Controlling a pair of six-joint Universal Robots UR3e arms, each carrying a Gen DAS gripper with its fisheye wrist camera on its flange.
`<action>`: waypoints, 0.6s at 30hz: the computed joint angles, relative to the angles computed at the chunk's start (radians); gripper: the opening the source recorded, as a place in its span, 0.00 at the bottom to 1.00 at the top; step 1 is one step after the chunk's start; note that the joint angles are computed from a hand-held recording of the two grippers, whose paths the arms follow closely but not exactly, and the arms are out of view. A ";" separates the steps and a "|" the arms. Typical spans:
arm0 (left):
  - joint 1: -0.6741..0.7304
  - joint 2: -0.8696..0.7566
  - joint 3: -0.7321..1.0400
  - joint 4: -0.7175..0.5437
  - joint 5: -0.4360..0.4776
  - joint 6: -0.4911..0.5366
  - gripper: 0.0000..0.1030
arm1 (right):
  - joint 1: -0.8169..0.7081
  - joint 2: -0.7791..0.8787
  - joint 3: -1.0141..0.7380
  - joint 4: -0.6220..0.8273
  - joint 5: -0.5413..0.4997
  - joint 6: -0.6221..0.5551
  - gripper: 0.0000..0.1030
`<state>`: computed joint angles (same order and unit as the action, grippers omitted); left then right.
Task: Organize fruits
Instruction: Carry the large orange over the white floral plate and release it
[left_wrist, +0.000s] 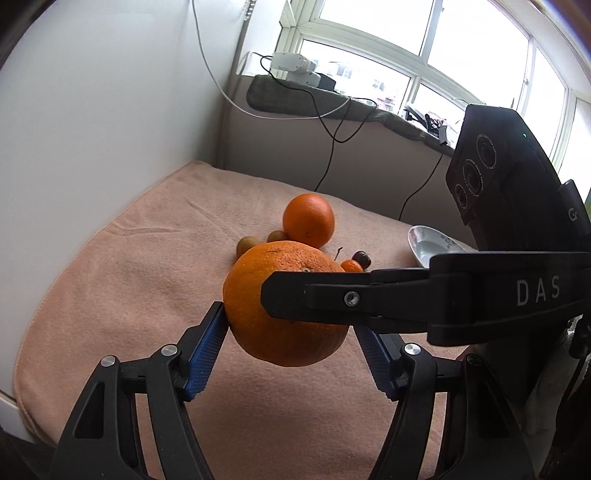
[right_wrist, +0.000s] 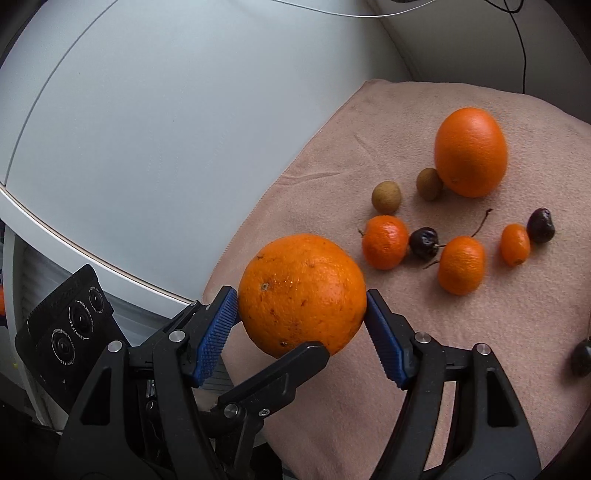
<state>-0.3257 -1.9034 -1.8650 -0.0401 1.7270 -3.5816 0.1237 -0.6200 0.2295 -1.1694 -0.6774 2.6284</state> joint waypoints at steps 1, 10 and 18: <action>-0.007 -0.017 0.028 -0.010 -0.004 0.002 0.67 | -0.014 -0.022 0.038 -0.016 -0.003 -0.004 0.71; -0.073 -0.185 0.328 -0.127 -0.031 0.045 0.67 | -0.148 -0.136 0.206 -0.048 -0.008 -0.042 0.71; -0.122 -0.376 0.676 -0.261 -0.072 0.085 0.68 | -0.276 -0.202 0.247 -0.017 -0.018 -0.070 0.71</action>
<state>-0.4472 -2.2791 -1.1886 -0.3008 1.6555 -3.4969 -0.1522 -0.8221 0.4763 -1.1862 -0.6954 2.5579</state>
